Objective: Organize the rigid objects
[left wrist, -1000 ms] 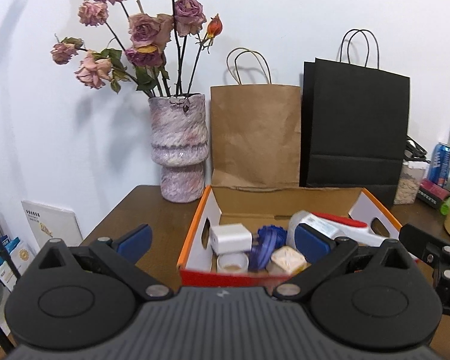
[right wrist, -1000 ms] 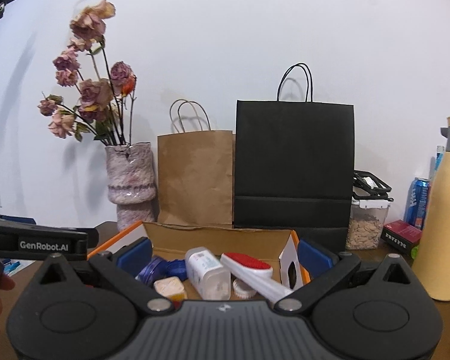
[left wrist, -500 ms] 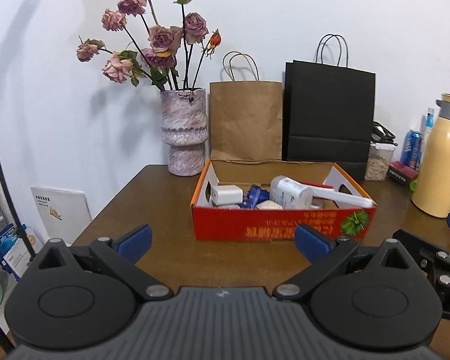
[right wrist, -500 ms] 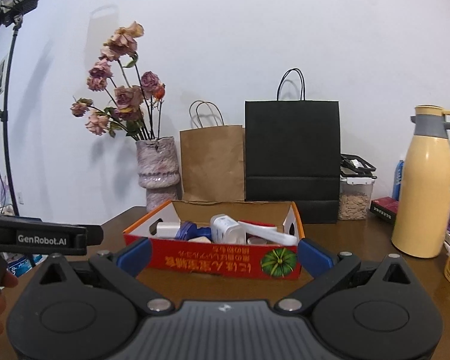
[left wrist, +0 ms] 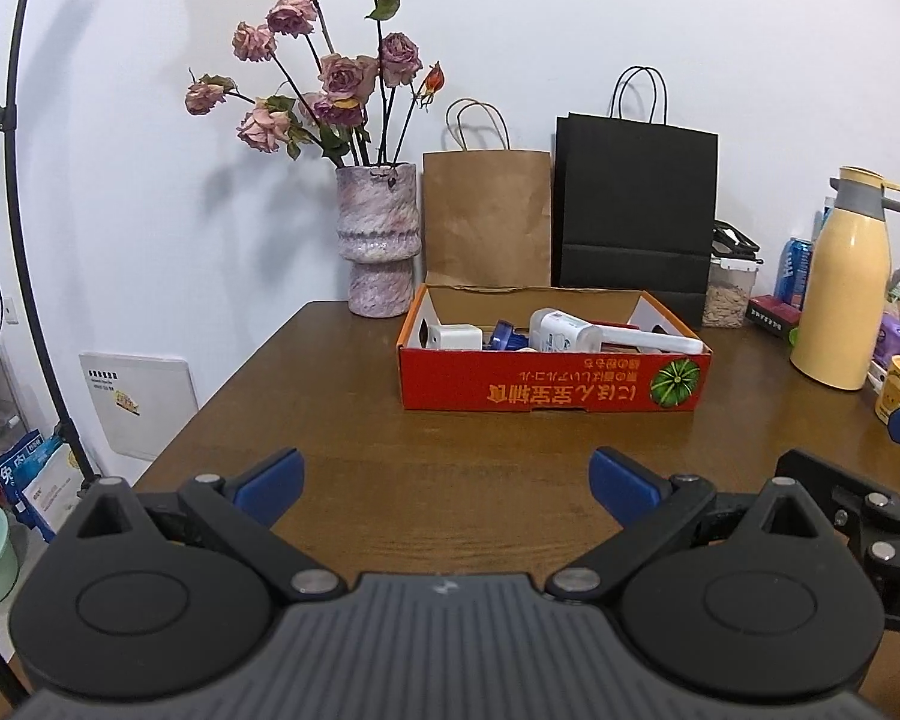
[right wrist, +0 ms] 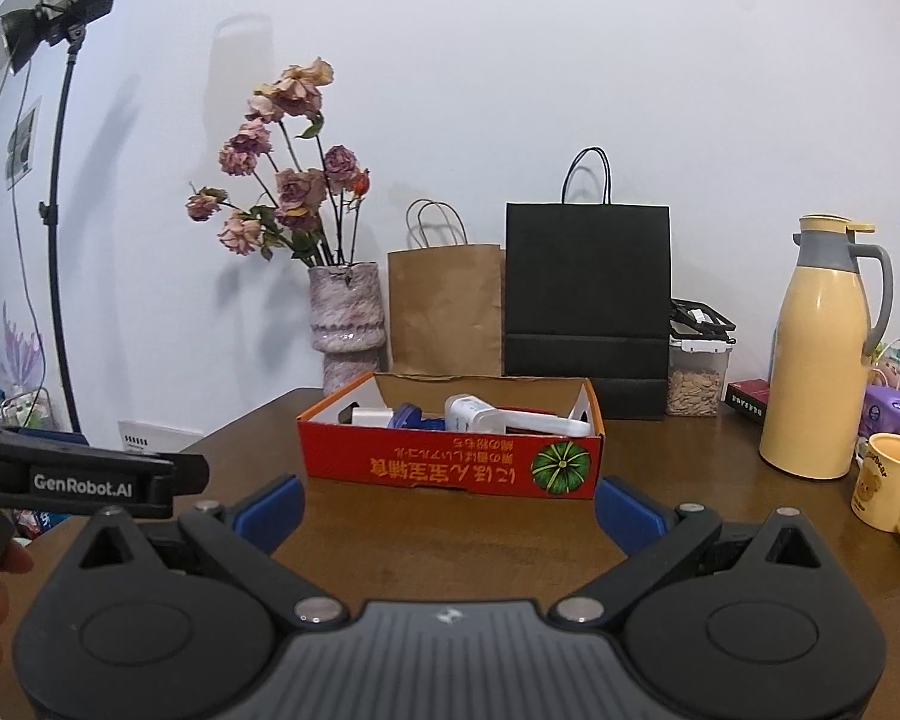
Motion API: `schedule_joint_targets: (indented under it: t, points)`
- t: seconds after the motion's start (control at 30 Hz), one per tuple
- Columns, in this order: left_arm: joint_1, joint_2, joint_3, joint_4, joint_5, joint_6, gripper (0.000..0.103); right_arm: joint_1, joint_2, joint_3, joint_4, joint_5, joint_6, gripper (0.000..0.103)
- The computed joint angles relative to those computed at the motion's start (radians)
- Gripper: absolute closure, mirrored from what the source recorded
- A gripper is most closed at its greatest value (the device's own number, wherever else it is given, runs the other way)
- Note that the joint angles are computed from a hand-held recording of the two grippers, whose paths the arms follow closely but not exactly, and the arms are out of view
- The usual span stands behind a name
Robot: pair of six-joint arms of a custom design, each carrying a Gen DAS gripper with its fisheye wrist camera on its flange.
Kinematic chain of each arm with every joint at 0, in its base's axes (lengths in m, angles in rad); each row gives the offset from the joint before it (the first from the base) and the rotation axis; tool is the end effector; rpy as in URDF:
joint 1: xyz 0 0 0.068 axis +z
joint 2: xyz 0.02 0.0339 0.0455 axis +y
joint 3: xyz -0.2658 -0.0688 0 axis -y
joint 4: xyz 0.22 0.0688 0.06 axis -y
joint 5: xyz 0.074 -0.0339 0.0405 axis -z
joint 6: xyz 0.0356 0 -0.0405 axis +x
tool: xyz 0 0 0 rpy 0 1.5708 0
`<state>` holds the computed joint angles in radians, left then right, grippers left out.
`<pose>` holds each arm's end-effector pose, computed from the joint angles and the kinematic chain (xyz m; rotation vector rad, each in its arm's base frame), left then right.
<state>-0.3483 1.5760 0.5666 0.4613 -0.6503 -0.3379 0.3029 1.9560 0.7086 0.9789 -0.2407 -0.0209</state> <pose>0.2674 -0.0742 0.1717 -0.3629 1.9744 0.2539 0.3328 0.1129 0.1415 -0.4649 1.7925 0.4183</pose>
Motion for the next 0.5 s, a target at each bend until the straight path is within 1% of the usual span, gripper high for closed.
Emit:
schedule_joint_targets:
  t: [0.23, 0.5]
  points:
    - [-0.034, -0.052, -0.048, -0.012, -0.027, -0.016, 0.0, 0.008, -0.036, -0.071, 0.037, 0.007, -0.011, 0.0]
    - [-0.041, -0.073, -0.064, -0.011, -0.033, -0.018, 0.0, 0.012, -0.056, -0.098, 0.053, 0.013, -0.013, 0.0]
